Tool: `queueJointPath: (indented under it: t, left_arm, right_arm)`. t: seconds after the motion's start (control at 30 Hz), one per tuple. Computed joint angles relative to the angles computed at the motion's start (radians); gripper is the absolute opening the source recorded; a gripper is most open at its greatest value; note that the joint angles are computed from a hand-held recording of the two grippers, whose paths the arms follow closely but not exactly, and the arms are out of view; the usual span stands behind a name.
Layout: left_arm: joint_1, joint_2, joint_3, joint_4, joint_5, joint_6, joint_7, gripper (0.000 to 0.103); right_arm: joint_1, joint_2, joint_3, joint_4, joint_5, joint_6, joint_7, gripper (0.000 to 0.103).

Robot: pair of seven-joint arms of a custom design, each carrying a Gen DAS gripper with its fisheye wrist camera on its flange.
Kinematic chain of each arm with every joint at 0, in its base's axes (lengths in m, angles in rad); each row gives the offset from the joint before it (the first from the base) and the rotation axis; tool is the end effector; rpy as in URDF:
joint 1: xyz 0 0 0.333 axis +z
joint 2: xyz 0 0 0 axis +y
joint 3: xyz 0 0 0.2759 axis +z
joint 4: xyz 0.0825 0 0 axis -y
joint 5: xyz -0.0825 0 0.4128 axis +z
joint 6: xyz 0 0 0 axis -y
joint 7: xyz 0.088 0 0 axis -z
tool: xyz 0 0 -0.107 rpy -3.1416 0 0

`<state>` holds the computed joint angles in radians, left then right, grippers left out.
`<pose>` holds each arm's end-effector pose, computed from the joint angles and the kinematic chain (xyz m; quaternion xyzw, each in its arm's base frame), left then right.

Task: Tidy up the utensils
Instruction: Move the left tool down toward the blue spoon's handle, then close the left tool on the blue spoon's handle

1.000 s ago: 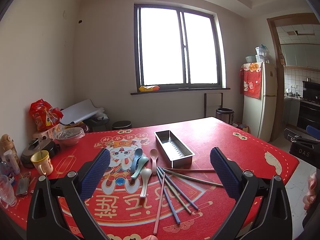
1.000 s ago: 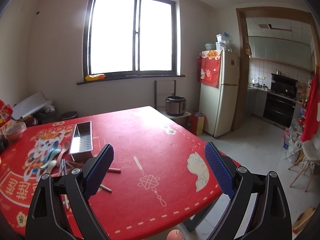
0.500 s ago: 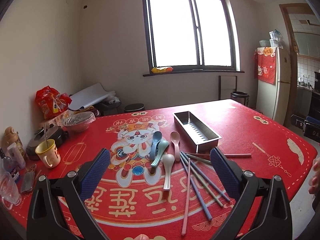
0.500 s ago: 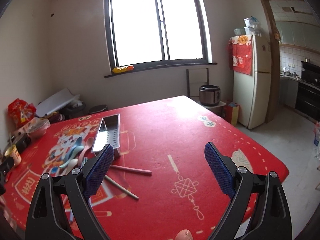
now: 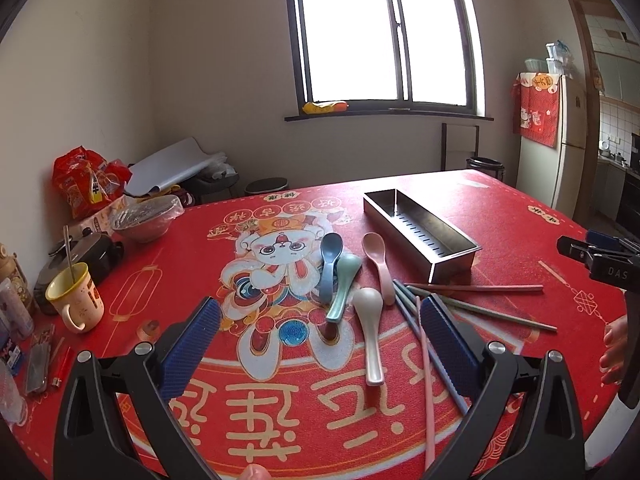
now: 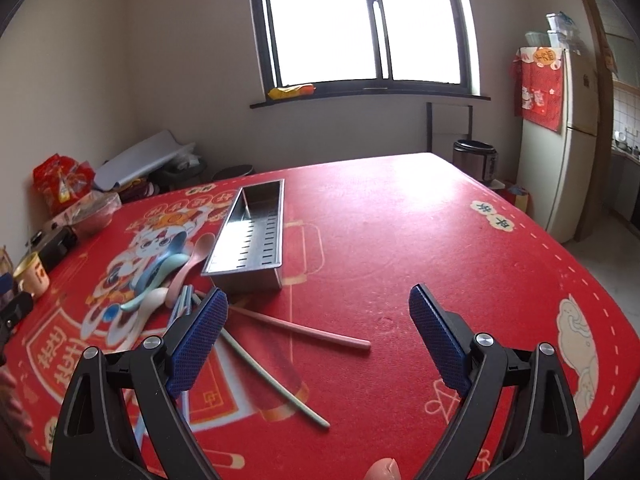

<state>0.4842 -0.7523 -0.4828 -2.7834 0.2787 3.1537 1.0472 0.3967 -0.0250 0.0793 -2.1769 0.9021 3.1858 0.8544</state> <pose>0.4267 -0.0215 0.4705 -0.6542 0.5509 -0.2842 0.4332 0.5519 0.2030 0.4448 -0.6957 0.5279 -0.2282 0.4303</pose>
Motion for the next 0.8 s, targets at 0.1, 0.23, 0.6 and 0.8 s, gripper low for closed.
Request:
queueJointPath:
  t: [0.1, 0.23, 0.6, 0.8]
  left_arm:
    - [0.027, 0.068, 0.001, 0.048, 0.014, -0.032, 0.013, 0.098]
    - [0.046, 0.171, 0.010, 0.129, 0.069, -0.084, 0.019, 0.098]
    - [0.044, 0.507, 0.084, 0.406, 0.166, -0.175, 0.005, 0.081]
    - [-0.123, 0.705, 0.245, 0.569, -0.144, -0.227, 0.249, 0.041]
  right_arm:
    - [-0.021, 0.039, 0.000, 0.015, -0.221, -0.028, 0.198, 0.089]
    - [-0.049, 0.102, -0.006, 0.065, -0.477, -0.071, 0.421, 0.089]
    - [-0.189, 0.244, 0.119, 0.227, -0.381, -0.133, 0.348, 0.089]
    - [-0.205, 0.282, 0.120, 0.266, -0.422, -0.148, 0.422, 0.089]
